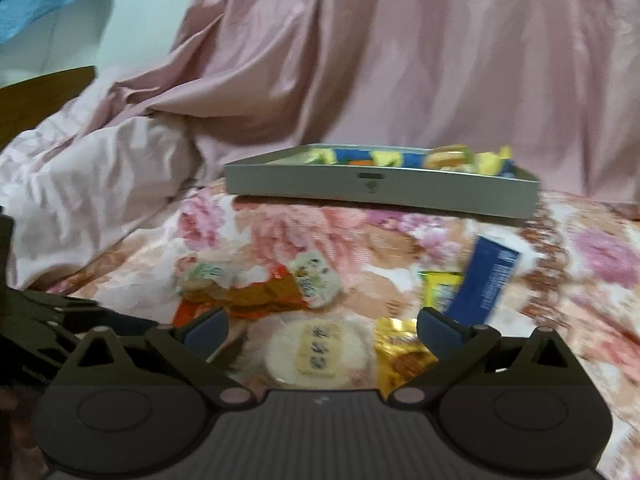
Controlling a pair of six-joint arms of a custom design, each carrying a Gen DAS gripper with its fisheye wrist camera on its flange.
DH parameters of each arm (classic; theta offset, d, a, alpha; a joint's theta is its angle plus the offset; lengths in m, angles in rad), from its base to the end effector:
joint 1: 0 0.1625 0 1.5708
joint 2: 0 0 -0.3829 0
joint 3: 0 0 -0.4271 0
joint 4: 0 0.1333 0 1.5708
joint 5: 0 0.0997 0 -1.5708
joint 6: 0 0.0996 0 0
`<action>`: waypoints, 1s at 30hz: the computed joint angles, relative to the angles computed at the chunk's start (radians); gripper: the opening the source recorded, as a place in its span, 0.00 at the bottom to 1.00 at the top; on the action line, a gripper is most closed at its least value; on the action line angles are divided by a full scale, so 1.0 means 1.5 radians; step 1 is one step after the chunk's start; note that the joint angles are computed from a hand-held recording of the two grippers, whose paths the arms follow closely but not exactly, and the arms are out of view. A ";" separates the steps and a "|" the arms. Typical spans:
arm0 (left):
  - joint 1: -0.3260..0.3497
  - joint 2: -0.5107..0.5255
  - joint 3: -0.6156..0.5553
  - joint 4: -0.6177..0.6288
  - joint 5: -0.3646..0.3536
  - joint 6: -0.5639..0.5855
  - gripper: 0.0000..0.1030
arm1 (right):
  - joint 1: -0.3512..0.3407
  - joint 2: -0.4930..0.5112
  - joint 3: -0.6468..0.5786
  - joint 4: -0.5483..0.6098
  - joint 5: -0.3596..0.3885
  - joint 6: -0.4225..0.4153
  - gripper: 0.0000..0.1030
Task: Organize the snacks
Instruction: 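Move both tools back from the tray to the snack pile, then grasp the dark brown snack with the left gripper while the right grasps the round rice cake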
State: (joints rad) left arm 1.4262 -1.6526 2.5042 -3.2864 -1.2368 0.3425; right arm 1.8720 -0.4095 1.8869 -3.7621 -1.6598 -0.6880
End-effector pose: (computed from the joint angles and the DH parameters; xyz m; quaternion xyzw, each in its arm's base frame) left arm 0.1085 -0.4063 0.2375 0.1484 0.8859 -0.3959 0.1910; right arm 0.2765 -0.4705 -0.1200 0.4306 -0.8312 0.3346 0.1080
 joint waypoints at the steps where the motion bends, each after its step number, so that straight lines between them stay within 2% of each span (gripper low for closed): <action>1: 0.003 0.005 -0.004 0.003 -0.005 0.005 0.88 | -0.004 -0.003 -0.007 0.026 0.012 -0.002 0.99; 3: 0.009 0.013 -0.013 0.015 -0.007 0.008 0.82 | -0.009 -0.007 -0.023 0.079 0.031 0.001 0.98; 6: 0.010 0.026 -0.024 0.020 0.003 -0.009 0.81 | -0.011 0.002 -0.048 0.116 0.029 0.011 0.97; 8: 0.005 0.031 -0.026 0.019 0.015 -0.024 0.80 | -0.011 0.010 -0.065 0.137 0.012 0.030 0.97; 10: -0.002 0.033 -0.026 0.021 0.030 -0.025 0.79 | -0.003 0.026 -0.087 0.151 -0.039 0.048 0.96; 12: -0.009 0.033 -0.022 0.016 0.048 -0.013 0.71 | -0.001 0.039 -0.100 0.158 -0.078 0.053 0.94; 18: -0.010 0.017 -0.019 0.038 0.055 -0.019 0.56 | -0.005 0.030 -0.087 0.179 -0.069 0.057 0.92; 23: -0.022 -0.007 -0.014 0.075 0.082 -0.028 0.53 | -0.003 0.031 -0.088 0.179 -0.074 0.051 0.91; 28: -0.011 -0.018 -0.021 0.100 0.066 -0.041 0.54 | 0.009 0.042 -0.092 0.169 -0.105 -0.001 0.90; 30: -0.013 -0.014 -0.024 0.104 0.069 -0.036 0.58 | 0.009 0.043 -0.092 0.168 -0.106 0.000 0.89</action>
State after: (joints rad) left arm 1.4061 -1.6729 2.4689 -3.1307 -1.1339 0.2885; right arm 1.8863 -0.3456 1.7488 -3.5102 -1.8191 -0.6881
